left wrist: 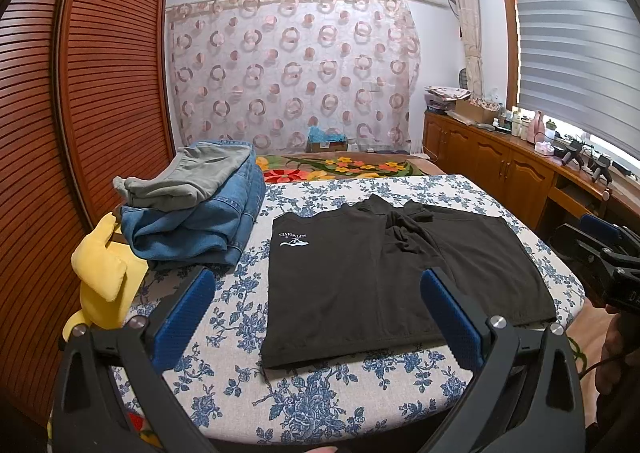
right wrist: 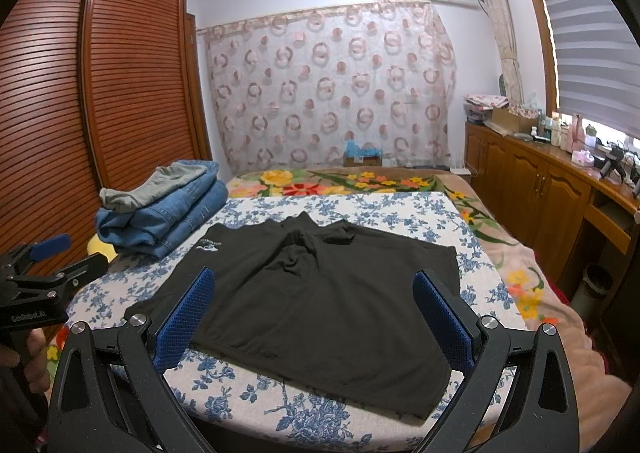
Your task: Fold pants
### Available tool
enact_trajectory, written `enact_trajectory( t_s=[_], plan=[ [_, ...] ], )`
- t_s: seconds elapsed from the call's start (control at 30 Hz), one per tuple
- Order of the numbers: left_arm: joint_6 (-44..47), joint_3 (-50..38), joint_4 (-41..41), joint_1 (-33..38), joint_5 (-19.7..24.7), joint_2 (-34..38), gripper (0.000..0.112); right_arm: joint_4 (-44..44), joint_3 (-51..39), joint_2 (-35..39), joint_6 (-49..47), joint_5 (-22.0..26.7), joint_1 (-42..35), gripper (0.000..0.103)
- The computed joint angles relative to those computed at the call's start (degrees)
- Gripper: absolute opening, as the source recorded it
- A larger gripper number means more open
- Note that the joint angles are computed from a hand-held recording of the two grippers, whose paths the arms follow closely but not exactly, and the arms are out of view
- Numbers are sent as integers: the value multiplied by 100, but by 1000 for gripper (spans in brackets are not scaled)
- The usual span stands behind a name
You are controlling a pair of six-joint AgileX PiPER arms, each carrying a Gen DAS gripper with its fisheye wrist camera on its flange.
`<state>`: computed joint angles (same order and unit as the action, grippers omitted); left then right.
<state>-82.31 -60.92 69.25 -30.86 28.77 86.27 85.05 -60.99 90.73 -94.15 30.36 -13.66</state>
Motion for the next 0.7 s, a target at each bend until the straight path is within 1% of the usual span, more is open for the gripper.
enact_trajectory(
  t_s=[0.7],
  plan=[
    [-49,17,31,-30,27,-14,103,6,5,-29,11,-11,23,101]
  ],
)
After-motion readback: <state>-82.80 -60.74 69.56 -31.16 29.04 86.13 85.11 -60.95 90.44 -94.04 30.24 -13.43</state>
